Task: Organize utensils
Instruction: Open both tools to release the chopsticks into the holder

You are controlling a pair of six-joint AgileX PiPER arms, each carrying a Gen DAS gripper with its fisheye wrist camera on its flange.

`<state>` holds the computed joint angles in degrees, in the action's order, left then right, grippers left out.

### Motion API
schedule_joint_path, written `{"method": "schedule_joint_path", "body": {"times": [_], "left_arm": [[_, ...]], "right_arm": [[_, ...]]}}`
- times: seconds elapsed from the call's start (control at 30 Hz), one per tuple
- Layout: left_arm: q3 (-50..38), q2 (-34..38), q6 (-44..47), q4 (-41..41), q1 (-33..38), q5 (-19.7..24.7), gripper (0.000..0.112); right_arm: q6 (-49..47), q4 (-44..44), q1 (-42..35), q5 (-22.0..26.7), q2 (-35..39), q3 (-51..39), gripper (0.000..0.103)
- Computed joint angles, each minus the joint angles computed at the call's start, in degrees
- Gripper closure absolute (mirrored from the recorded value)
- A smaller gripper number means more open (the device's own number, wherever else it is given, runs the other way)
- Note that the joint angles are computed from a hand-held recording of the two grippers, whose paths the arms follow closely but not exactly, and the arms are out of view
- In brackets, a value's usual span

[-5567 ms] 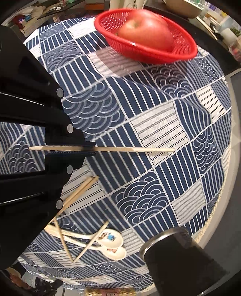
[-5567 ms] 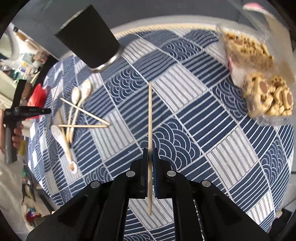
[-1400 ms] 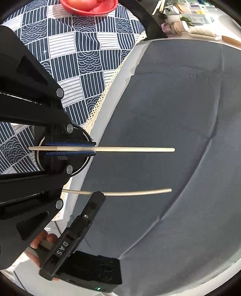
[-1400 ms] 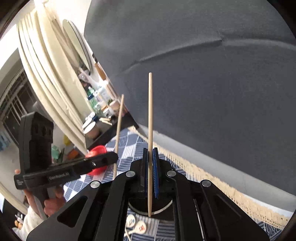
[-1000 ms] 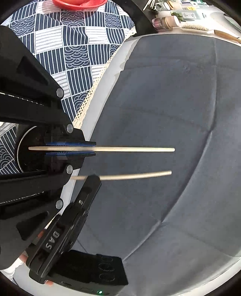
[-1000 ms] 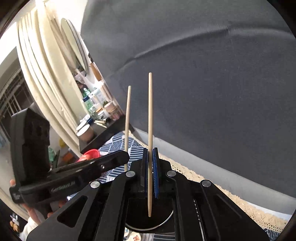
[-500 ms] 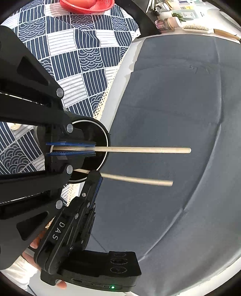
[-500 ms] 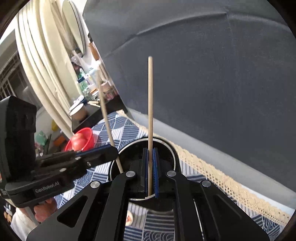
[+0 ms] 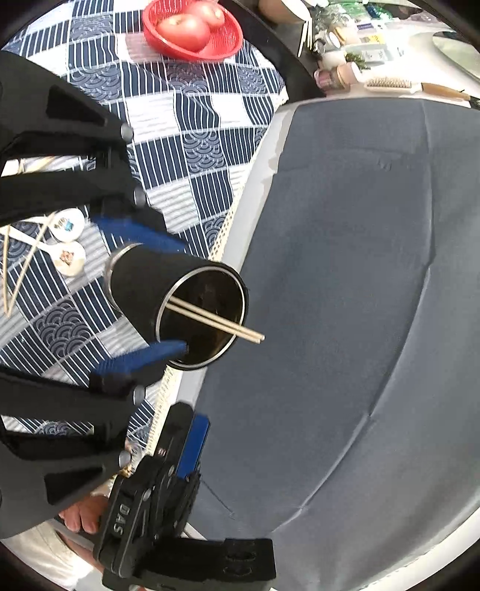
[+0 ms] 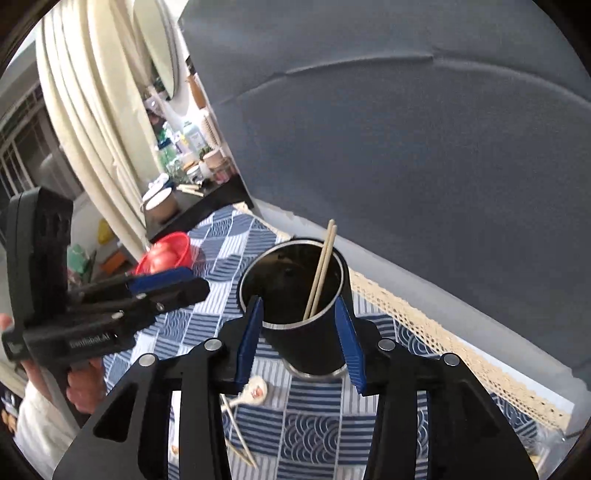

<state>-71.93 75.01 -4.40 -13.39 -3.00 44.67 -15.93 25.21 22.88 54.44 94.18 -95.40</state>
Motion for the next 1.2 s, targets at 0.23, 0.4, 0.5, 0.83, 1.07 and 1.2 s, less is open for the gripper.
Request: {"method": "schedule_joint_path", "body": {"times": [0.23, 0.4, 0.5, 0.83, 1.07, 1.2], "left_arm": [[1.1, -2.1, -3.1, 6.7, -1.8, 3.1, 0.036], [3.5, -4.0, -3.7, 6.5, -0.4, 5.4, 0.031], [5.4, -6.0, -5.3, 7.8, -0.5, 6.5, 0.026], [14.2, -16.3, -13.5, 10.8, 2.0, 10.9, 0.018], [18.6, -23.5, -21.2, 16.3, -1.6, 17.1, 0.016], [21.5, -28.1, -28.0, 19.5, -6.4, 21.1, 0.016]], "right_arm": [[-2.7, -1.0, 0.9, -0.1, -3.8, 5.0, 0.04], [-3.7, -0.3, 1.6, -1.0, -5.0, 9.2, 0.028], [-3.0, -1.3, 2.8, -2.0, -5.7, 11.5, 0.023], [-3.5, -0.7, 4.9, -2.0, -8.3, 17.4, 0.017], [-4.4, 0.4, 5.7, -1.4, -13.0, 24.4, 0.017], [-5.4, 0.9, 6.1, -0.9, -16.0, 28.3, 0.017]]}}
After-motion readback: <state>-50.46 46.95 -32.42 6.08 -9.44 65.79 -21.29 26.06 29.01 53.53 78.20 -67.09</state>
